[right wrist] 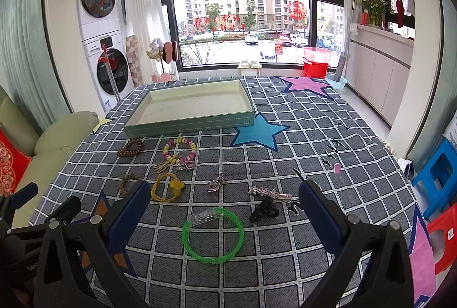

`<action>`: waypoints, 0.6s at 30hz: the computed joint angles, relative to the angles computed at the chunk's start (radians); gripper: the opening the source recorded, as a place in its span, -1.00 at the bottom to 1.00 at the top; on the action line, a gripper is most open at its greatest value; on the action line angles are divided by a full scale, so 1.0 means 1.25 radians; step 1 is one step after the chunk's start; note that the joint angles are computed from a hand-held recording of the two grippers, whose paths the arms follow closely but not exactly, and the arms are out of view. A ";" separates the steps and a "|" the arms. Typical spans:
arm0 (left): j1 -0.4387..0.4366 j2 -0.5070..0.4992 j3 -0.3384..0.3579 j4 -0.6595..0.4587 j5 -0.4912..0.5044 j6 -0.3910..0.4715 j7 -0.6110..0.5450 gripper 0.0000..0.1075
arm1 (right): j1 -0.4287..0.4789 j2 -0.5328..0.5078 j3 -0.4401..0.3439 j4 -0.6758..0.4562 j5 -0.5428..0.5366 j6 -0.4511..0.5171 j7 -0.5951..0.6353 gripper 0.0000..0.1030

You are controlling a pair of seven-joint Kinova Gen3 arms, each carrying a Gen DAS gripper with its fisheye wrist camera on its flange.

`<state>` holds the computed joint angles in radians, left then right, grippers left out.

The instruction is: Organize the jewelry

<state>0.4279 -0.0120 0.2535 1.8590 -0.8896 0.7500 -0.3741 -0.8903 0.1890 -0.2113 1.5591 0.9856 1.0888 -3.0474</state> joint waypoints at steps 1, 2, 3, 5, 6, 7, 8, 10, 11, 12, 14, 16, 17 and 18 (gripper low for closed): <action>0.000 0.000 0.000 0.000 0.000 0.000 0.001 0.92 | 0.000 0.001 0.000 -0.003 -0.001 0.002 0.001 1.00; 0.000 0.000 0.000 0.000 0.000 0.000 0.001 0.92 | 0.000 0.000 0.000 -0.001 -0.001 0.000 0.001 1.00; 0.000 0.000 0.000 0.000 0.000 0.000 0.001 0.92 | 0.000 0.000 0.000 0.000 0.000 -0.001 0.000 1.00; 0.000 0.000 0.000 0.000 0.001 0.000 0.000 0.92 | -0.001 0.001 0.000 -0.002 0.000 0.001 0.001 1.00; 0.000 0.000 0.000 0.000 0.001 0.000 0.000 0.92 | 0.001 0.000 0.000 0.001 0.000 -0.002 0.000 1.00; 0.000 0.000 0.000 0.000 0.001 0.000 0.000 0.92 | 0.001 -0.001 0.000 0.001 -0.001 -0.002 0.000 1.00; -0.001 0.001 0.000 0.000 0.001 -0.001 -0.001 0.92 | 0.001 0.001 0.000 0.000 0.000 -0.003 -0.001 1.00; 0.000 0.002 0.000 0.001 0.002 -0.001 0.000 0.92 | 0.001 0.002 0.000 -0.003 -0.003 -0.002 0.002 1.00; 0.000 0.001 -0.001 0.001 0.002 -0.002 -0.001 0.92 | -0.002 0.005 -0.001 -0.005 -0.002 -0.001 0.000 1.00; 0.000 0.001 -0.001 0.001 0.002 -0.002 -0.001 0.92 | -0.003 0.006 0.000 -0.006 -0.002 -0.001 -0.001 1.00; 0.000 0.002 -0.001 0.001 0.001 -0.001 0.000 0.92 | -0.006 0.007 0.001 -0.009 -0.003 0.000 -0.001 1.00; 0.001 0.002 -0.001 0.001 0.000 -0.001 0.001 0.92 | -0.005 0.006 0.002 -0.007 -0.004 -0.002 -0.001 1.00; 0.000 0.002 -0.001 0.001 0.002 0.000 0.000 0.92 | -0.005 0.005 0.003 -0.005 -0.003 -0.003 -0.001 1.00; 0.000 0.001 -0.002 0.001 0.004 -0.001 -0.002 0.92 | -0.007 0.008 0.002 -0.008 -0.003 0.000 -0.001 1.00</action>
